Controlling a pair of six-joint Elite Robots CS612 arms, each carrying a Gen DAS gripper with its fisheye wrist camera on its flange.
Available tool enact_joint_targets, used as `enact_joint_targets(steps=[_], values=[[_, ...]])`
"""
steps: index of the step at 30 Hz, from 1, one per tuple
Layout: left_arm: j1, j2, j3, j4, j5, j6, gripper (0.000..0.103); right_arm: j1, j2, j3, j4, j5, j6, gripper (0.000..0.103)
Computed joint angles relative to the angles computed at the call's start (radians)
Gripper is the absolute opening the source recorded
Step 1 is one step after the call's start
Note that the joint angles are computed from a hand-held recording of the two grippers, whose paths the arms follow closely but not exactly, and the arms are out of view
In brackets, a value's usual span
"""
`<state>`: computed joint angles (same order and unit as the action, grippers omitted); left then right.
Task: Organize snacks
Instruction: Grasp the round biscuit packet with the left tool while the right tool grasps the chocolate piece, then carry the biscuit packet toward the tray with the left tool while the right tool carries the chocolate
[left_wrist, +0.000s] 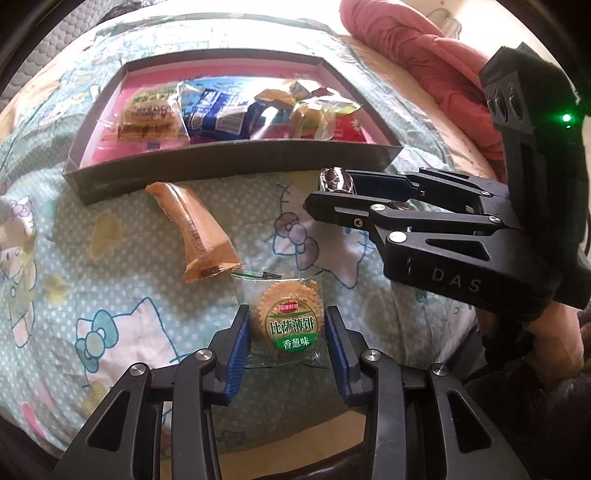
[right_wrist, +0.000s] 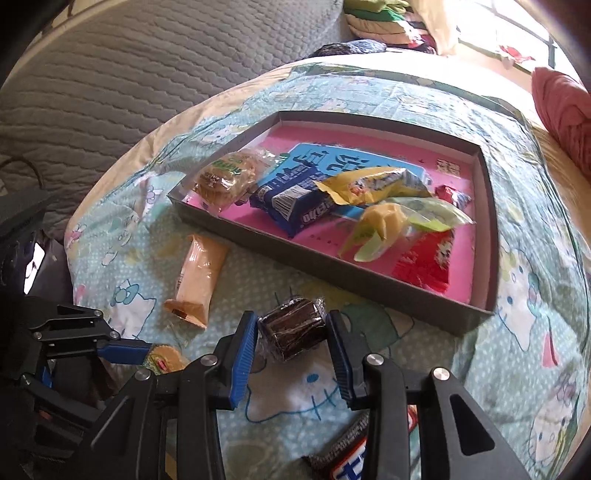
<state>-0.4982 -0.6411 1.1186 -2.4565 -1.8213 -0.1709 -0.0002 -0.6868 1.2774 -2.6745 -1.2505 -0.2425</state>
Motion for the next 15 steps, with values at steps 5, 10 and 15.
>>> enact_joint_targets(steps=[5,10,15], values=[[0.002,-0.021,0.025,-0.05,0.01,0.012,0.041,-0.009,-0.012,0.021,-0.053,0.045,0.033,0.039],[0.004,-0.031,0.034,-0.094,0.028,0.01,0.041,-0.015,-0.017,0.032,-0.095,0.067,0.054,0.039],[0.007,-0.031,0.032,-0.107,0.039,0.005,0.041,-0.021,-0.018,0.035,-0.121,0.079,0.082,0.039]])
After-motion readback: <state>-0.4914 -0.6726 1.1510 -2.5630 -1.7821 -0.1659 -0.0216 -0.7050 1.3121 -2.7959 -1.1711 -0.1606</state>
